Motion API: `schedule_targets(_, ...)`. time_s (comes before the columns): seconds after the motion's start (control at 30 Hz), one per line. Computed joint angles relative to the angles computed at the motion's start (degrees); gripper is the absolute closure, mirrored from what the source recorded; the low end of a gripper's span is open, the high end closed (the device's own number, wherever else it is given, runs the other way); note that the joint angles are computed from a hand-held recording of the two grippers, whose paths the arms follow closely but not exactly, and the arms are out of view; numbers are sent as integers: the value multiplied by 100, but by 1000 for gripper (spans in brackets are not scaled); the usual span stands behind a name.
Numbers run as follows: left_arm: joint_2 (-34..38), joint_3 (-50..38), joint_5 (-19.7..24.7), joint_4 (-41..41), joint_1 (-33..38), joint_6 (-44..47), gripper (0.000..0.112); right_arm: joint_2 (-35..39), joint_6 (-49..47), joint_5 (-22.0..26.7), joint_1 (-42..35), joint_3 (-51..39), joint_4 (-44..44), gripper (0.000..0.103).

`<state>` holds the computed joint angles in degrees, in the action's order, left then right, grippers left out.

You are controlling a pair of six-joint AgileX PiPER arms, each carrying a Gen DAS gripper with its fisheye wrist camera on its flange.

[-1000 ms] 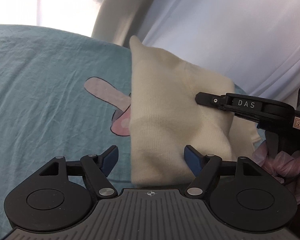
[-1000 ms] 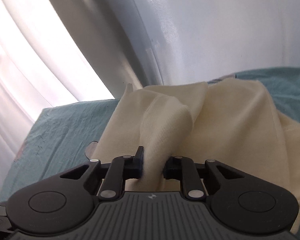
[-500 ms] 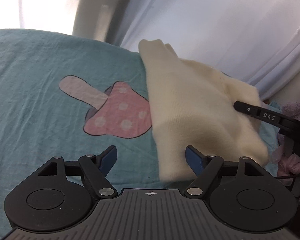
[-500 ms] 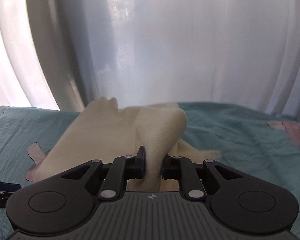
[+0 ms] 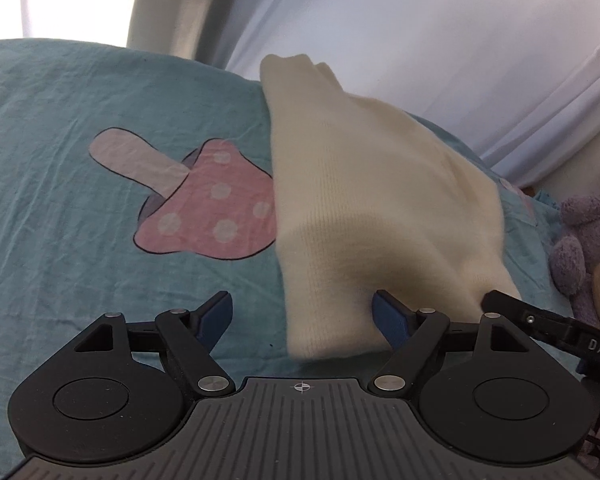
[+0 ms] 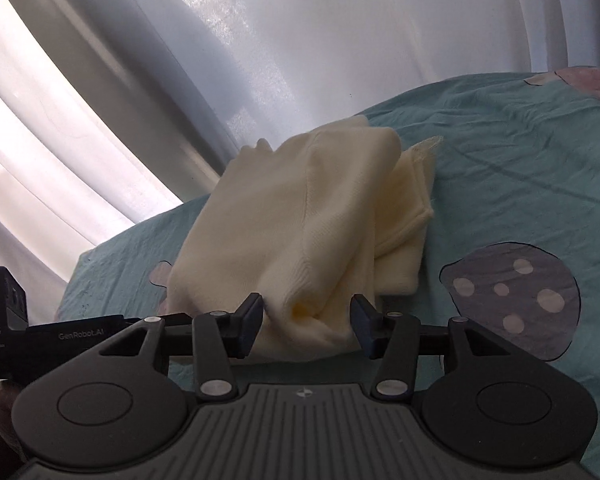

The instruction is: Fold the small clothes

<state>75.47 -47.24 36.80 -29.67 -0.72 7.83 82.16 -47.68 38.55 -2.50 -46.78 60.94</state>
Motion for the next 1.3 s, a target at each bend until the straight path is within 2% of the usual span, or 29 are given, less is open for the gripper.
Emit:
schedule_targets(0.03, 32, -8, 40, -87, 15, 60, 30, 53, 10, -62, 67, -5, 22, 72)
schedule_targets(0.13, 59, -18, 115, -101, 24, 19, 30, -1, -96, -228, 204, 64, 101, 93)
schedule_targets(0.17, 39, -22, 123, -68, 21, 3, 30, -75, -307, -143, 133, 113, 314, 94)
schedule_targets(0.23, 25, -48, 101, 30, 1, -52, 29, -120, -866, 356, -266, 217, 1003, 94)
schedule_targets(0.3, 39, -85, 102, 80, 7, -83, 29, -2, -864, 608, -509, 188, 1094, 94)
schedule_targets(0.4, 110, -138, 77, 116, -3, -150, 29, 211, -282, -68, -204, 116, 283, 94)
schedule_targets(0.43, 140, -162, 81, 131, -14, -181, 29, 335, -286, -143, -167, 119, 239, 95)
schedule_targets(0.5, 185, -211, 94, 146, -21, -164, 29, 403, -418, -125, -206, 136, 418, 95)
schedule_targets(0.83, 325, -291, 71, 49, -12, 12, 26, 215, -261, -590, 162, 156, -41, 95)
schedule_targets(1.07, 365, -346, 149, -528, 348, 565, 25, 23, 545, -1050, 545, 111, -1097, 97)
schedule_targets(1.2, 513, -455, 266, -1254, 698, 1168, 25, 80, 675, -1022, 609, 16, -1385, 97)
schedule_targets(1.27, 712, -536, 473, -1734, 926, 1658, 24, 70, 602, -697, 437, -92, -1285, 94)
schedule_targets(1.3, 850, -597, 620, -1935, 1024, 1821, 24, 44, 454, -486, 270, -125, -1100, 89)
